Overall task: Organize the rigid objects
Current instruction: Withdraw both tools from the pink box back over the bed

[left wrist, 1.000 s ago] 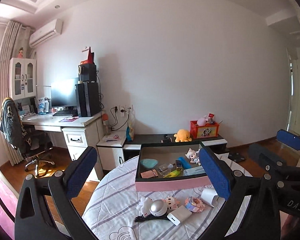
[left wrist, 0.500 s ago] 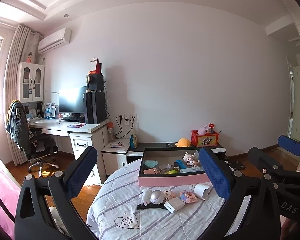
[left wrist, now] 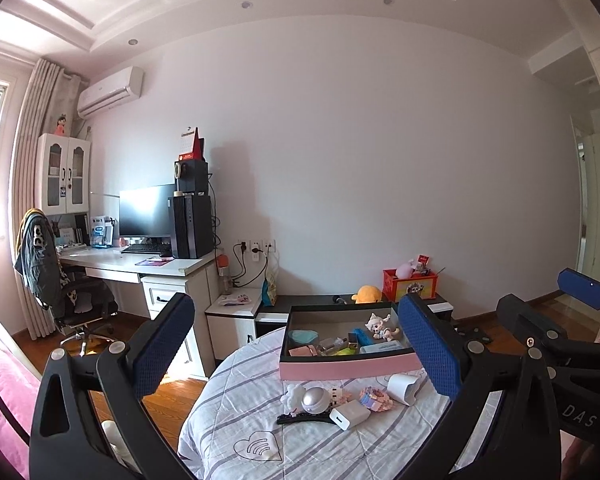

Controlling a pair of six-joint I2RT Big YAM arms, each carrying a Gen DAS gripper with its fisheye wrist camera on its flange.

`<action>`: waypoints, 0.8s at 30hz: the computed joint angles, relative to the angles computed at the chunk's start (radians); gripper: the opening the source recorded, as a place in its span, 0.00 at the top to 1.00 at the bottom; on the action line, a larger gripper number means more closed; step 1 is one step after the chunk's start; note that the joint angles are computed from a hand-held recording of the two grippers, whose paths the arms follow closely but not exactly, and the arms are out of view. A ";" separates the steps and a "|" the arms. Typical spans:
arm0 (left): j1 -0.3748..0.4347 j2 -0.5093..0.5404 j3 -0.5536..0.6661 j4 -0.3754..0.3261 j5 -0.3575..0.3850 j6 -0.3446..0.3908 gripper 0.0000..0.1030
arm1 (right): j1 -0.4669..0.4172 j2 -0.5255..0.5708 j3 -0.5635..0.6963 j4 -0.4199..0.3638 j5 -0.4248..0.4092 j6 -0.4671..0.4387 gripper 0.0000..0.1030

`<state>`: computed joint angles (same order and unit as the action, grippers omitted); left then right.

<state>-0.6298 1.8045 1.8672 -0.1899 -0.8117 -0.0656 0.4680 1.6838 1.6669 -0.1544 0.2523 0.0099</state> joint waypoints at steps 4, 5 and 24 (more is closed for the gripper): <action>0.001 0.006 0.013 -0.019 -0.001 -0.005 0.00 | -0.004 0.011 0.008 -0.010 -0.009 0.005 0.14; 0.002 0.008 0.015 -0.023 0.001 -0.006 0.00 | -0.002 0.013 0.013 -0.017 -0.008 0.006 0.14; 0.095 0.173 0.145 -0.343 0.207 -0.208 0.00 | -0.051 0.232 0.176 -0.244 -0.105 0.052 0.14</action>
<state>-0.5352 1.9771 2.0122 -0.5329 -0.6044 -0.2735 0.4169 1.9159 1.8429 -0.3980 0.1473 0.0620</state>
